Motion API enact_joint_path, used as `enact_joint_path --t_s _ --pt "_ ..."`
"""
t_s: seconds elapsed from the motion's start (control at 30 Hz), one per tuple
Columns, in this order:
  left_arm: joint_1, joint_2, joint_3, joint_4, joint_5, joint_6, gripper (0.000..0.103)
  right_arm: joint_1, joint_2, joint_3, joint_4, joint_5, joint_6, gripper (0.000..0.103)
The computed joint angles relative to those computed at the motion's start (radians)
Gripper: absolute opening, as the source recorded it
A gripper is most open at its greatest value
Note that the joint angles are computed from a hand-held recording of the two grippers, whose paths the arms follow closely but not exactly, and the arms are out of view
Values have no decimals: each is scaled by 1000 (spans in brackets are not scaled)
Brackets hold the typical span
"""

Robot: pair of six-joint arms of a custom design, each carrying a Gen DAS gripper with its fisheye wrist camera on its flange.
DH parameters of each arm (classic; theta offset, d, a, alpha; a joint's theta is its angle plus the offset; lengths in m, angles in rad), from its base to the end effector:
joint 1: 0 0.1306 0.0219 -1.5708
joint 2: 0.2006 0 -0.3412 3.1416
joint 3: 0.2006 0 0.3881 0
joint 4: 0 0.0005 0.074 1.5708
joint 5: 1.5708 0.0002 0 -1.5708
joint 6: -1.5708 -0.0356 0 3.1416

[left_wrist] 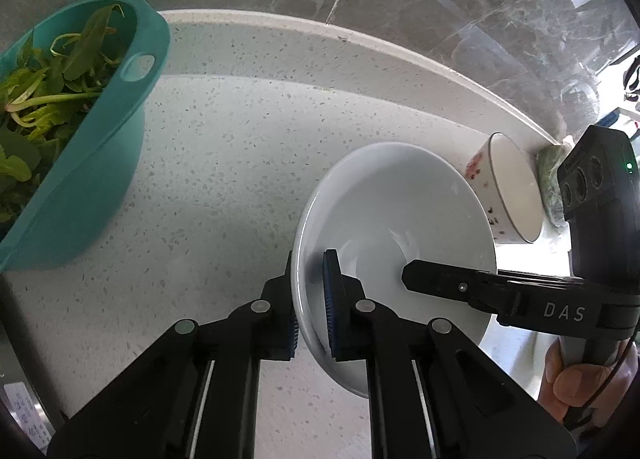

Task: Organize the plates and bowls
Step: 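Close both grippers on the small white bowl's rim, then lift the small white bowl with both grippers and lower it into the large white bowl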

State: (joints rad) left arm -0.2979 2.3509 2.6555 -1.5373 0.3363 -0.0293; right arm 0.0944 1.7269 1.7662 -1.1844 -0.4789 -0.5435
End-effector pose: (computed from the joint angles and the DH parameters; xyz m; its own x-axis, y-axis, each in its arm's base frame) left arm 0.6762 -0.2204 0.3353 -0.8903 0.3023 -0.3407 0.4080 0.8618 -0.3015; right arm 0.5682 0.0698 0.3693 -0.9173 0.3742 -0.1364 0.2352 0.7853 0.5727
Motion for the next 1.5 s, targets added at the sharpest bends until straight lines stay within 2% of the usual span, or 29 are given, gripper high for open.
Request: enact_joint_path --t_s 0.03,0.17,0.5,0.6,0.7,0.9,1.17,1.37,1.5 --pt "5 11 25 -16 7 -5 9 1 -4 2 -6 3 2 17" --pt "1 -33 -17 -10 9 -8 9 4 -27 1 -24 8 6 17" --pt "-23 -197 -215 51 34 -14 8 2 -140 -68 -26 23 -9 17" --pt "-42 -239 -250 63 38 -9 9 4 -177 -92 -24 29 -19 17" --pt "-65 -317 -346 95 35 -2 8 -9 -220 -127 -20 27 -18 17" --pt "-136 -423 -460 120 2 37 9 -44 -310 -207 -12 2 -10 18" --pt "-246 -541 -593 173 -53 159 9 -139 -420 -289 -82 -75 115 19" --pt "-370 -592 -661 201 -82 257 9 -264 -508 -363 -158 -133 225 19" --pt "-438 -590 -669 212 -91 299 9 -356 -560 -408 -216 -155 306 19"
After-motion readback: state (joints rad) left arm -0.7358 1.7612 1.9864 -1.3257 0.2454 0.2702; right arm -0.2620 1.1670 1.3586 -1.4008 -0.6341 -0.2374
